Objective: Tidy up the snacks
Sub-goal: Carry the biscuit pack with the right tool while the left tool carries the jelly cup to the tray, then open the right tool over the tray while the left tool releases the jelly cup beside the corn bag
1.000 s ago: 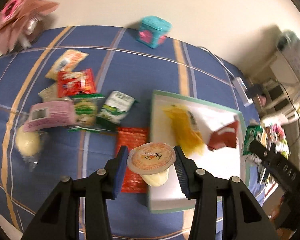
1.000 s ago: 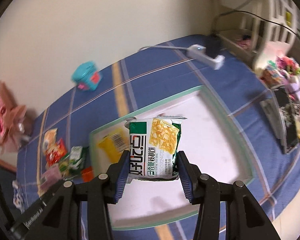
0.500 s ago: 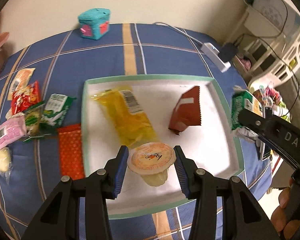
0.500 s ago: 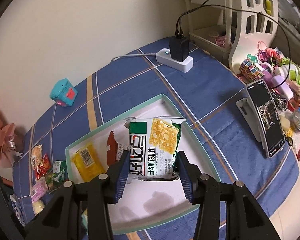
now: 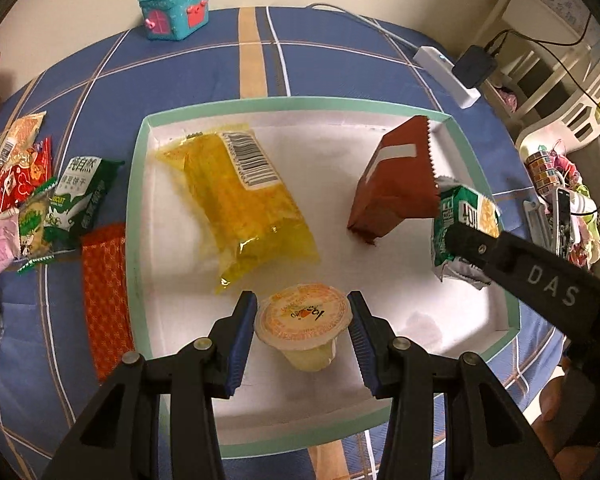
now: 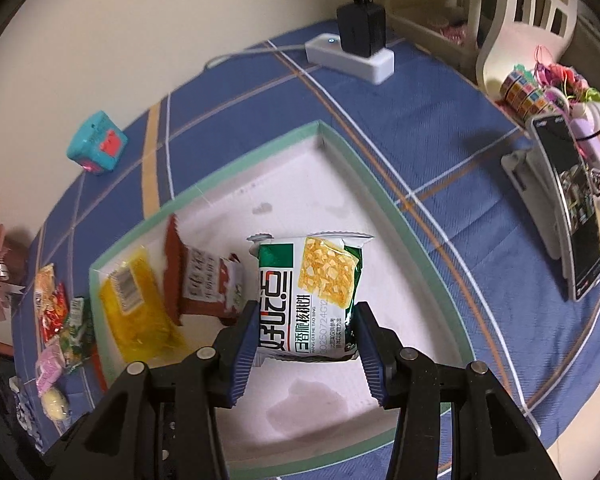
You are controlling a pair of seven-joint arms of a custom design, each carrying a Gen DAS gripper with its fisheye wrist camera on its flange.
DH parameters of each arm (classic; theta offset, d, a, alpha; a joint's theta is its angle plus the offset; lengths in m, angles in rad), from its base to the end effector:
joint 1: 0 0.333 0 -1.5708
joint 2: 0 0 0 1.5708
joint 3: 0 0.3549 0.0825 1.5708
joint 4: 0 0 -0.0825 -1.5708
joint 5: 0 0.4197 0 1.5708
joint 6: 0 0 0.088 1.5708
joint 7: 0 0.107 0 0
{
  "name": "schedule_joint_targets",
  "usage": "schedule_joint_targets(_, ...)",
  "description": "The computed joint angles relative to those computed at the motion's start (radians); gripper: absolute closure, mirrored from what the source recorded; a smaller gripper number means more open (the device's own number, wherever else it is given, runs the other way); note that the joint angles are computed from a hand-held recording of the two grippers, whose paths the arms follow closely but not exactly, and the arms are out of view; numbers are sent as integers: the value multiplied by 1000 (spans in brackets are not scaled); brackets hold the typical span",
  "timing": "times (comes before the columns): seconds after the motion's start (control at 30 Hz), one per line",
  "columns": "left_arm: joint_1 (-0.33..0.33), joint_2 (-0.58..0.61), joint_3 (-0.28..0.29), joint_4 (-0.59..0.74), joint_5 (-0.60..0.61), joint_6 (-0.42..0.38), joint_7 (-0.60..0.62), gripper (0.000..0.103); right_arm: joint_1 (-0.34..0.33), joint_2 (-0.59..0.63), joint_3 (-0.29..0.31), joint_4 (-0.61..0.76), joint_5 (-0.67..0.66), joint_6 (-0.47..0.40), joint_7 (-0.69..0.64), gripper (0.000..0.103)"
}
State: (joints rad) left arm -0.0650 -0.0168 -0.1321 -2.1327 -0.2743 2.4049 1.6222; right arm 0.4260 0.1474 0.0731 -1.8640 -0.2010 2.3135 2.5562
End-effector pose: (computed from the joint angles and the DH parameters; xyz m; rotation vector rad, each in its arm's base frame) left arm 0.5813 -0.1182 0.4648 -2.0876 2.2432 -0.5486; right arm 0.5863 0.3127 0.4921 -1.5967 2.3448 -0.2431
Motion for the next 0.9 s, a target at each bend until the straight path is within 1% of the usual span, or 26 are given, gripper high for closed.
schedule_joint_targets(0.27, 7, 13, 0, -1, -9, -3, 1, 55, 2, 15, 0, -5, 25, -13, -13, 53)
schedule_joint_targets(0.57, 15, 32, -2, 12, 11, -25, -29, 55, 3, 1, 2, -19, 36, -21, -8, 53)
schedule_joint_targets(0.6, 16, 34, -2, 14, 12, -28, -32, 55, 4, -1, 2, -19, 32, -23, -5, 52)
schedule_joint_targets(0.63, 17, 31, -2, 10, 10, -27, -32, 52, 4, -1, 3, -17, 29, -29, -4, 51)
schedule_joint_targets(0.67, 18, 32, -2, 11, 9, -28, -34, 45, 5, -2, 4, -14, 28, -36, -5, 48)
schedule_joint_targets(0.7, 18, 34, -3, 11, 12, -27, -40, 42, 6, 8, 5, -2, 28, -43, -7, 43)
schedule_joint_targets(0.77, 19, 37, -3, 14, 17, -25, -50, 34, 10, 11, 6, 7, 22, -51, -9, 37)
schedule_joint_targets(0.8, 20, 37, -3, 15, 20, -26, -53, 32, 12, 11, 7, 9, 18, -56, -7, 31)
schedule_joint_targets(0.83, 21, 36, -2, 15, 21, -26, -54, 27, 15, 14, 7, 16, 13, -63, -7, 28)
schedule_joint_targets(0.87, 22, 33, -2, 15, 24, -23, -56, 22, 18, 18, 7, 23, 6, -70, -7, 22)
schedule_joint_targets(0.9, 22, 30, -2, 14, 27, -18, -58, 20, 21, 21, 7, 30, -3, -77, -6, 16)
